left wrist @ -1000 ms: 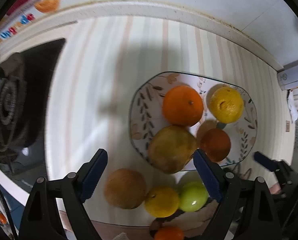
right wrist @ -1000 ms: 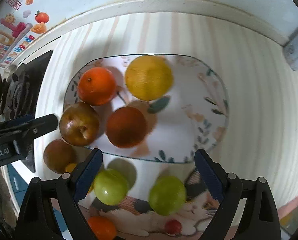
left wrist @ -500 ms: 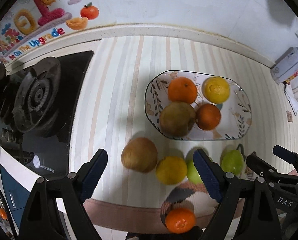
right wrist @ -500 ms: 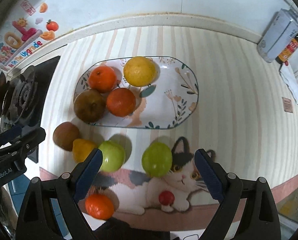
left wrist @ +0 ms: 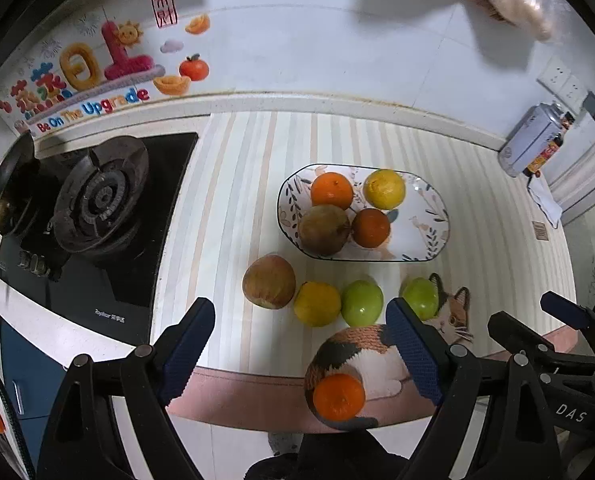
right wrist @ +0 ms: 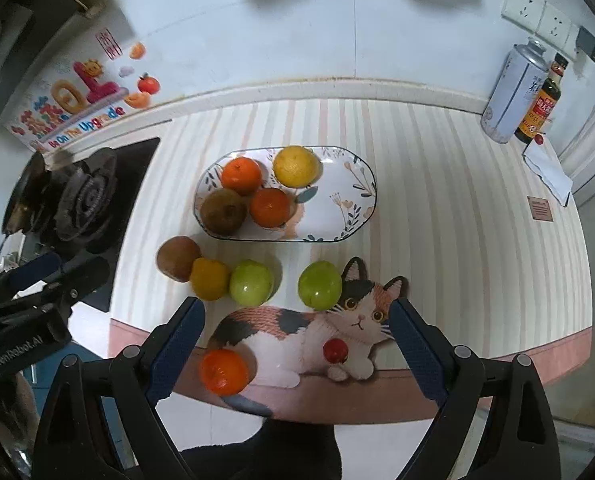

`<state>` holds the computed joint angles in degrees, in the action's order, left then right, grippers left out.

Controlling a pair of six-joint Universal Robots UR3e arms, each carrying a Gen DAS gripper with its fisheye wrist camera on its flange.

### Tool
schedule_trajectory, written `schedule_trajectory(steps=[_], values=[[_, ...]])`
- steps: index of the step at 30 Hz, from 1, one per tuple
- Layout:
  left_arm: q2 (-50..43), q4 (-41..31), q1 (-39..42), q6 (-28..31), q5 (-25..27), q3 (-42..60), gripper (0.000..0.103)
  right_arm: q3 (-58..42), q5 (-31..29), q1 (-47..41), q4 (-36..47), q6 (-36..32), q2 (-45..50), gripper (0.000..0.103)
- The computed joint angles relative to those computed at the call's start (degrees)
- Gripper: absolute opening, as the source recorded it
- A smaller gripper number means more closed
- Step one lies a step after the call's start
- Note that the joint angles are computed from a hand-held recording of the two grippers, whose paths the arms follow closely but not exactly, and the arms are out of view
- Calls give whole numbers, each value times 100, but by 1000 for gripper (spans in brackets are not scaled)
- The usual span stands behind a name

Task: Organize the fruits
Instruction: 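Lift both tools away from the plate toward the remaining fruit, then grasp the red apple with the left tool while the right tool grasps a green apple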

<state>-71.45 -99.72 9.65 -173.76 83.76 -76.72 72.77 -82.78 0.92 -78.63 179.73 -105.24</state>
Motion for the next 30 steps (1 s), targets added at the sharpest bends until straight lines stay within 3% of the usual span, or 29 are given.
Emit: schedule_trajectory(steps=[9, 14, 15, 16, 22, 28, 30], values=[[391, -311, -50, 26, -38, 280, 87, -590, 199, -213, 633, -73, -355, 95], [508, -191, -23, 16, -84, 116, 88, -328, 420, -450, 660, -175, -507, 95], [484, -112, -70, -5, -14, 53, 89, -128, 499, -515, 608, -220, -552, 95], [449, -29, -127, -28, 97, -32, 99, 50, 555, -570, 548, -264, -583, 95], [416, 593, -295, -224, 900, -860, 103, 1593, 1036, -707, -224, -244, -549, 95], [304, 1060, -145, -290, 1445, -1672, 103, 2900, 1532, -465, -1985, 99, 334, 95], [224, 1147, -11, -281, 1492, -1841, 103, 3033, 1627, -364, -2423, 252, 737, 90]])
